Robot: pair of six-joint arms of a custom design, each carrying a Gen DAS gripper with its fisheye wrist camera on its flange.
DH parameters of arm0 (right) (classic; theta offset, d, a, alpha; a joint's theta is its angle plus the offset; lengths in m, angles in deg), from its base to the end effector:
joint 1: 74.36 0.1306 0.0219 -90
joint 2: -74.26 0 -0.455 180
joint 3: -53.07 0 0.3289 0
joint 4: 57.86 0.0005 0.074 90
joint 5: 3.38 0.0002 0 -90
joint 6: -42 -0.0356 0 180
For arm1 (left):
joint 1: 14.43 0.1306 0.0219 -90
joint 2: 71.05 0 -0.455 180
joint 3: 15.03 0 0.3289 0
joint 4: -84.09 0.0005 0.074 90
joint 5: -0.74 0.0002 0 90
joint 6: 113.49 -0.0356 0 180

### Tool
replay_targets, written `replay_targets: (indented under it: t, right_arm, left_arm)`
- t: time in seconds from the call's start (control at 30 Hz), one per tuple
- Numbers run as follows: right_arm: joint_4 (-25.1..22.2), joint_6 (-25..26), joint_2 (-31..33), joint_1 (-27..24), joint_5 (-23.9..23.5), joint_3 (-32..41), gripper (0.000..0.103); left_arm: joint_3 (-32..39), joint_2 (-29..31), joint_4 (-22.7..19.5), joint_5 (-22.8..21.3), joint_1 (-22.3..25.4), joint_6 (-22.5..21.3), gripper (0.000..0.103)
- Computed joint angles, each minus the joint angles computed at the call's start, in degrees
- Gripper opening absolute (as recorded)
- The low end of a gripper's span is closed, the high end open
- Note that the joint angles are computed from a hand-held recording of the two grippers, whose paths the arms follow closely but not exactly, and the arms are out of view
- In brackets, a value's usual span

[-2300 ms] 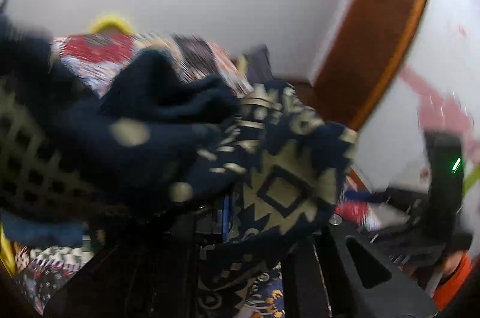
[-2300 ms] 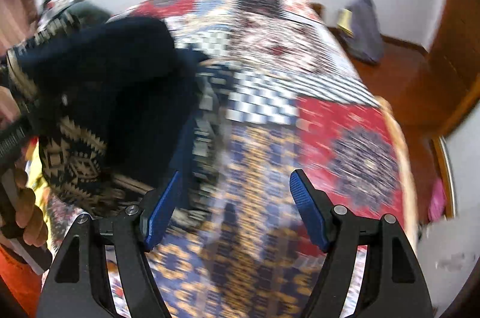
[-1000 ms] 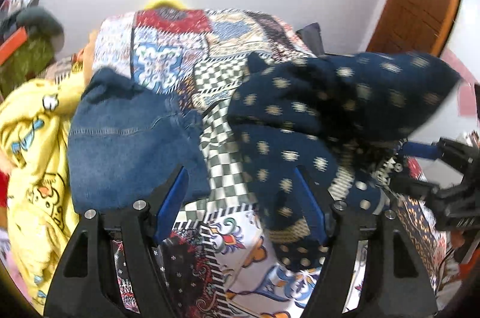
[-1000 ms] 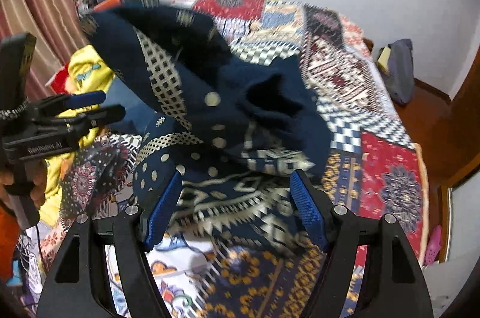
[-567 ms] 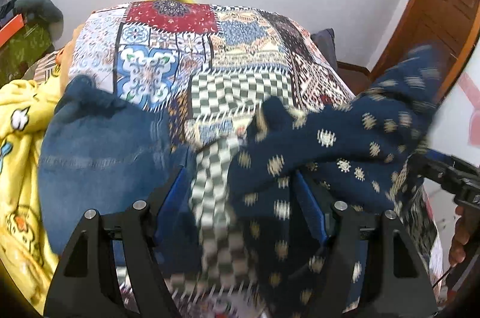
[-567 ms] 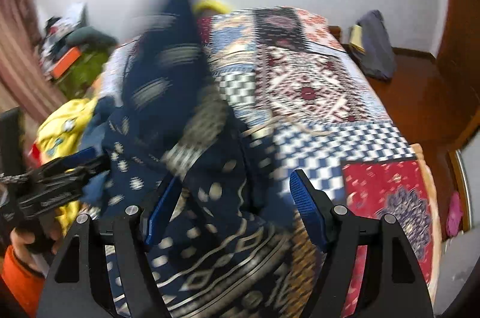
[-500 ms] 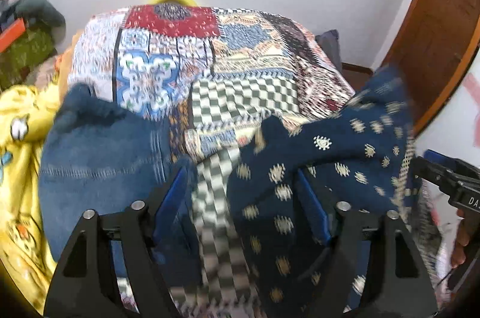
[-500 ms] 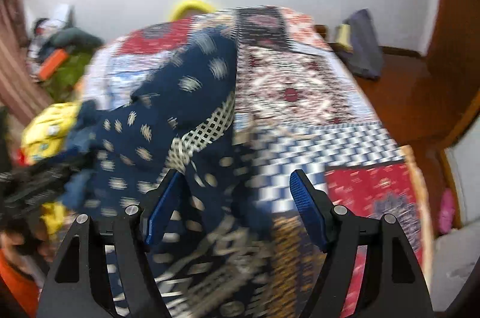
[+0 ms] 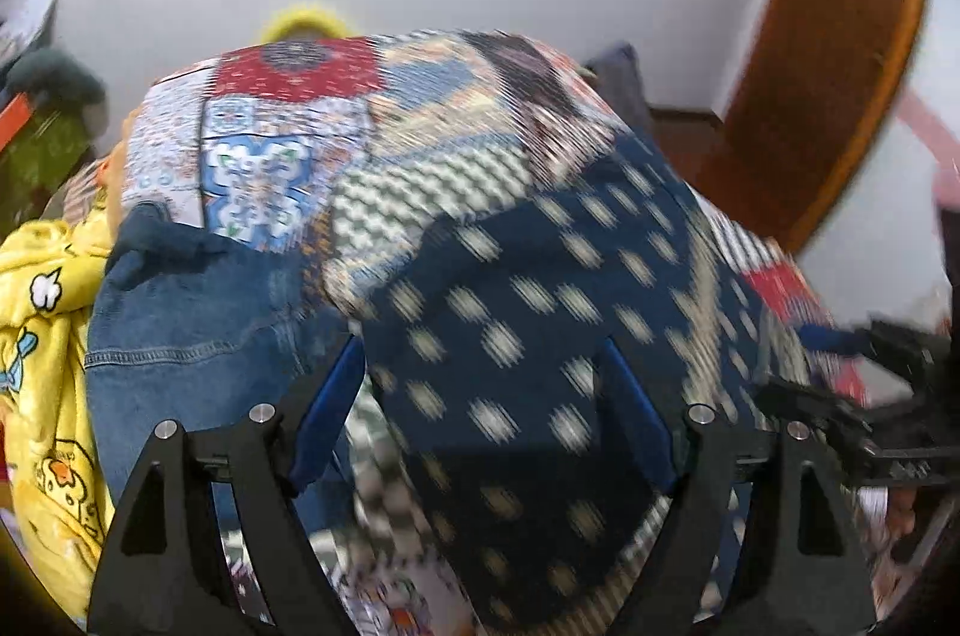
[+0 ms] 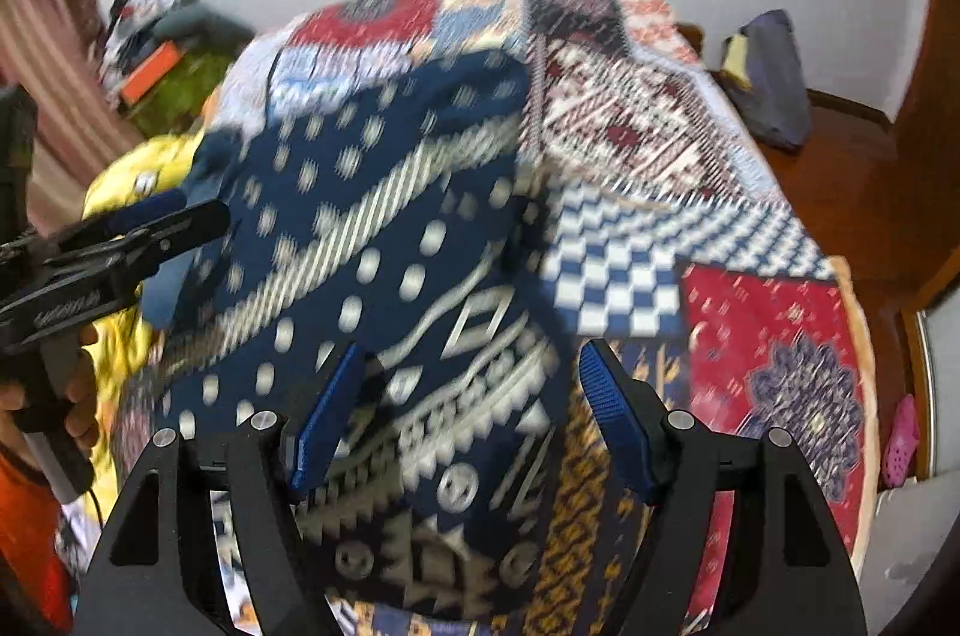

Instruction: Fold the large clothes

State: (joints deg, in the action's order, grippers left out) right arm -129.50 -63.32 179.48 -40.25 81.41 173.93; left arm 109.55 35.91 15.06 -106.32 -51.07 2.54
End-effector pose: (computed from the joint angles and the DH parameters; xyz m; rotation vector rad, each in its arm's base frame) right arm 0.4283 0.2934 0.5675 -0.4610 2.5640 0.4406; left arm 0.4355 -0.3115 0.5808 0.0970 2.4169 -0.1303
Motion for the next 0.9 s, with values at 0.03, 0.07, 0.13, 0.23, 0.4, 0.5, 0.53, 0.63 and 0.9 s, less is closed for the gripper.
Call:
replay_targets:
  t: [0.03, 0.07, 0.13, 0.23, 0.4, 0.5, 0.53, 0.63, 0.9]
  right_arm:
    - [-0.3, 0.5, -0.3, 0.3, 0.4, -1.0, 0.071]
    - [-0.4, 1.1, -0.7, 0.6, 1.1, -2.4, 0.071]
    - [0.6, 1.1, -2.1, 1.0, 2.9, -5.7, 0.071]
    - [2.0, 0.5, -4.5, 0.9, 3.2, -10.2, 0.071]
    - [0.0, 0.6, -6.9, 0.3, 3.5, -12.9, 0.071]
    - [-1.5, 1.3, -7.9, -0.3, 3.8, -12.9, 0.071]
    - [-1.5, 1.6, -8.1, -0.6, 3.7, -13.0, 0.071]
    - [-1.9, 2.4, -8.8, -1.1, 3.6, -11.9, 0.071]
    - [-0.1, 3.9, -5.6, -2.8, 0.8, -4.1, 0.071]
  left_arm:
    - [-0.6, -0.2, -0.6, 0.3, -1.0, -0.8, 0.080]
    - [-1.4, -0.5, -1.1, 0.6, -2.0, -1.5, 0.081]
    - [-3.6, -1.4, -0.6, 0.5, -3.7, -2.2, 0.082]
    - [-9.0, -4.3, 3.0, -2.8, -5.7, -1.5, 0.090]
    - [-14.5, -8.5, 3.8, -2.5, -5.7, 4.4, 0.096]
    - [-16.5, -10.3, 1.6, -4.1, -5.7, 5.4, 0.095]
    - [-17.3, -11.1, 0.7, -5.0, -5.5, 5.7, 0.095]
    - [-18.3, -12.5, -0.4, -7.0, -4.8, 6.6, 0.095]
    - [-14.1, -12.9, 0.8, -11.9, -1.6, 4.9, 0.095]
